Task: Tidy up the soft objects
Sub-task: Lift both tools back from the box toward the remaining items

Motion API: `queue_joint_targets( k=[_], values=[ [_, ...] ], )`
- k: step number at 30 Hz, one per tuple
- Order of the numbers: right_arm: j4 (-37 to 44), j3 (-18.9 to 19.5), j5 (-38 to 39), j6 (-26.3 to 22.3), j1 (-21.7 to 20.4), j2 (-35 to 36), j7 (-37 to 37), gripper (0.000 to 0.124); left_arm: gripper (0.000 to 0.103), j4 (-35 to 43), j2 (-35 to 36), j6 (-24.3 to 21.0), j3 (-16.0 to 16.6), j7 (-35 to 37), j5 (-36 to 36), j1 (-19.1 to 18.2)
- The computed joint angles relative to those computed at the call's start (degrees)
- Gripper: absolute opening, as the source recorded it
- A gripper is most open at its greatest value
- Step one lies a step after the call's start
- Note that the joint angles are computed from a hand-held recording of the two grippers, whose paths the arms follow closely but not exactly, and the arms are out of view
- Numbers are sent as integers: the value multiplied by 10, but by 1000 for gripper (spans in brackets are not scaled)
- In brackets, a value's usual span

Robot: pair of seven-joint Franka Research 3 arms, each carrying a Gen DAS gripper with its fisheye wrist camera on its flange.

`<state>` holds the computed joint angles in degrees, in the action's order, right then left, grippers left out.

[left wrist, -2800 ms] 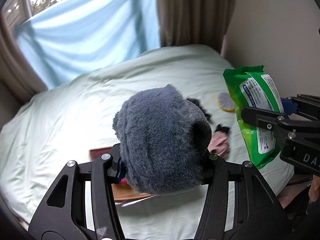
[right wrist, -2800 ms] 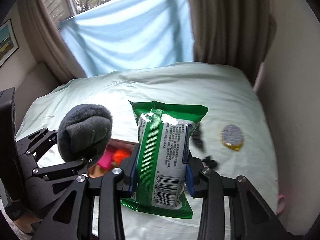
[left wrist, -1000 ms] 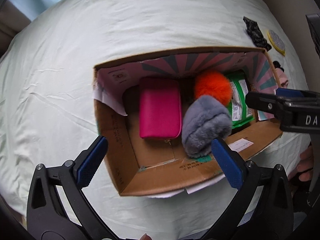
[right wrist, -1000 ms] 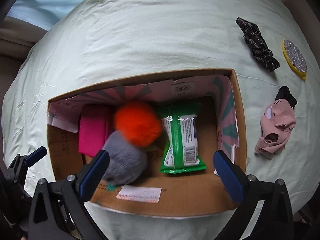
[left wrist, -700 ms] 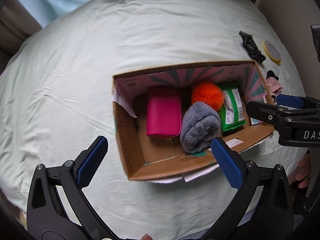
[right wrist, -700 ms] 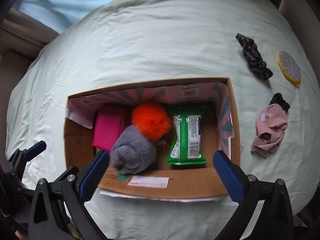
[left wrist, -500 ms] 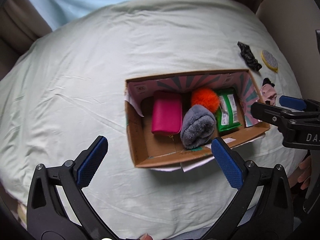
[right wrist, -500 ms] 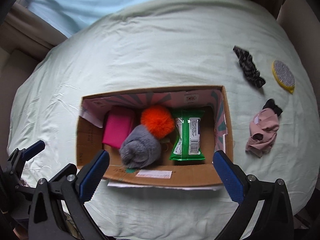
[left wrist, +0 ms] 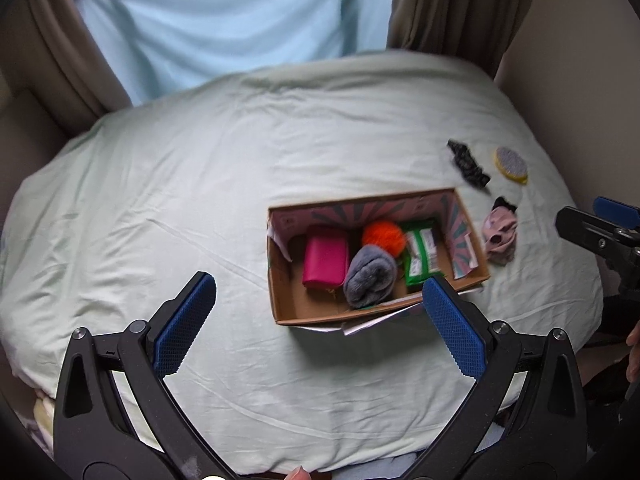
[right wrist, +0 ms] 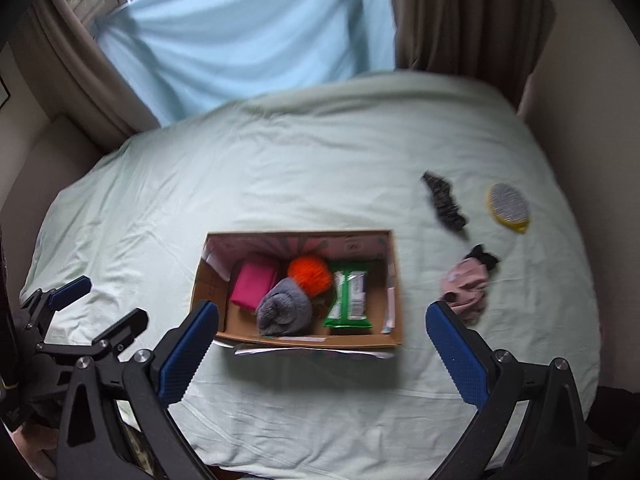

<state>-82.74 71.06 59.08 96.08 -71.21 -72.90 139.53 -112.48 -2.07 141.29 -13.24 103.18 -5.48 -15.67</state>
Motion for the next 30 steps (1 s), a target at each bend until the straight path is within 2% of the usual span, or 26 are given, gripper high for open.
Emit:
queue_joint_targets(
  k=[5, 9, 13, 19, 22, 27, 30],
  values=[
    [-17, -43, -58, -47, 43, -3, 28, 103, 103, -25, -50, 14, -1, 3, -16, -12],
    [-29, -63, -109, -76, 77, 2, 38, 103, 103, -43, -79, 32, -1, -7, -15, -29],
    [-62, -79, -149, -81, 117, 2, 36, 103, 103, -52, -93, 39, -5, -20, -16, -48],
    [-178, -102, -187, -15, 213, 2, 26, 103, 103, -47, -95, 46, -25, -97, 20, -67],
    [-225, -110, -221, 1, 255, 9, 11, 103, 103, -41, -85, 56, -42, -138, 54, -79],
    [-328, -131, -251, 58, 338, 22, -20, 103, 103, -23, -52, 67, -65, -199, 100, -102],
    [-401, -146, -261, 108, 391, 25, -39, 103, 103, -9, -19, 79, -80, -255, 140, -116]
  ],
)
